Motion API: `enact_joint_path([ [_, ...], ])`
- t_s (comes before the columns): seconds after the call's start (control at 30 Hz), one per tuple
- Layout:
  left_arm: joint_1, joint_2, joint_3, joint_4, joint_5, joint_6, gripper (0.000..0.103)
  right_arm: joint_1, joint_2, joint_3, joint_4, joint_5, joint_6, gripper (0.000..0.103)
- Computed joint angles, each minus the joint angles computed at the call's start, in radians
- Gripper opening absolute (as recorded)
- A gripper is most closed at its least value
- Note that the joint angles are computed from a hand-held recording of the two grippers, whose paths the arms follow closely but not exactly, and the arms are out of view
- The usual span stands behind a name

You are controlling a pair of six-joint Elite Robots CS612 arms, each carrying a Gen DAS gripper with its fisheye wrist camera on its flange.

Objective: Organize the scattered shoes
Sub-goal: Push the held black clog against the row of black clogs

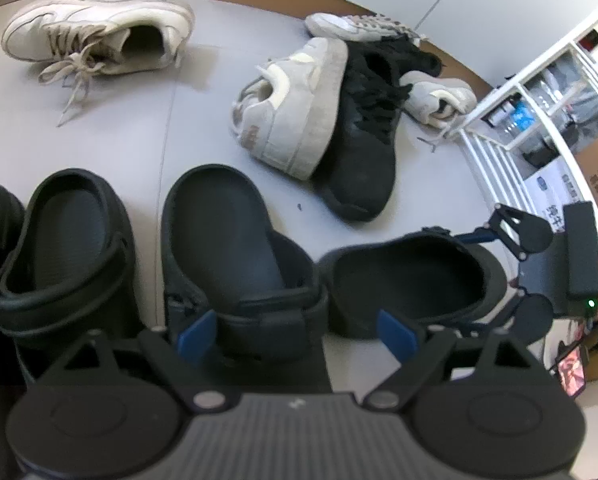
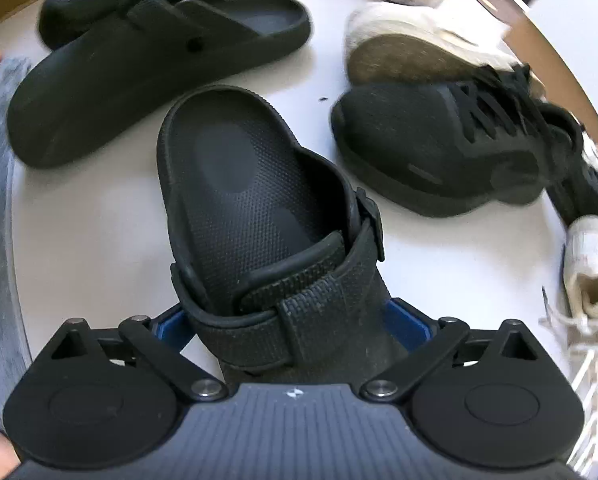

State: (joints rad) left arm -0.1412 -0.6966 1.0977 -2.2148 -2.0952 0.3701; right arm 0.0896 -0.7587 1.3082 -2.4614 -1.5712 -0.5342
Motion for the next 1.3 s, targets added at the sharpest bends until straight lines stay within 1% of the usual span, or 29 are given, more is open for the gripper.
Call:
enact_joint_path([
  [0.07,0.001,-0.006,0.009,-0.005,-0.004,0.003,0.090,0.004,0.001,-0.007,0.017,-0.013,0.023,0.099],
  [0.13,0.002,-0.012,0.019,-0.013,-0.004,0.001,0.090,0.010,0.002,-0.018,0.047,-0.027,0.094,0.099],
  [0.17,0.002,-0.015,0.024,-0.017,-0.004,0.001,0.090,0.011,0.003,-0.022,0.053,-0.032,0.113,0.099],
  [0.23,0.003,-0.020,0.031,-0.024,-0.003,-0.002,0.090,0.021,0.011,-0.045,0.087,-0.059,0.216,0.099],
  [0.27,0.004,-0.024,0.037,-0.028,-0.003,-0.003,0.090,0.023,0.013,-0.050,0.096,-0.063,0.242,0.099],
  [0.3,0.004,-0.025,0.040,-0.030,-0.003,-0.005,0.090,0.028,0.015,-0.060,0.114,-0.066,0.296,0.099],
  [0.37,0.005,-0.035,0.053,-0.037,-0.006,-0.006,0.090,0.031,0.014,-0.062,0.122,-0.066,0.329,0.098],
  [0.43,0.005,-0.044,0.067,-0.043,-0.008,0.003,0.090,0.037,0.010,-0.058,0.126,-0.068,0.399,0.098],
  [0.7,0.009,-0.074,0.111,-0.059,-0.013,0.015,0.090,0.043,-0.001,-0.042,0.117,-0.046,0.651,0.098],
  [0.8,0.011,-0.079,0.118,-0.064,-0.012,0.015,0.090,0.044,0.001,-0.050,0.127,-0.029,0.783,0.099],
  [0.93,0.014,-0.081,0.121,-0.071,-0.012,0.009,0.090,0.041,0.008,-0.063,0.131,-0.003,0.930,0.099],
  [1.0,0.014,-0.080,0.119,-0.069,-0.012,0.010,0.090,0.038,0.005,-0.053,0.114,0.017,0.954,0.099],
  [1.1,0.014,-0.079,0.116,-0.066,-0.014,0.010,0.090,0.034,0.002,-0.043,0.097,0.039,0.920,0.100],
  [1.2,0.014,-0.074,0.109,-0.069,-0.014,0.004,0.090,0.028,-0.004,-0.042,0.118,0.085,0.848,0.100],
  [1.3,0.015,-0.068,0.100,-0.067,-0.011,-0.005,0.090,0.030,-0.012,-0.036,0.118,0.090,0.769,0.102],
])
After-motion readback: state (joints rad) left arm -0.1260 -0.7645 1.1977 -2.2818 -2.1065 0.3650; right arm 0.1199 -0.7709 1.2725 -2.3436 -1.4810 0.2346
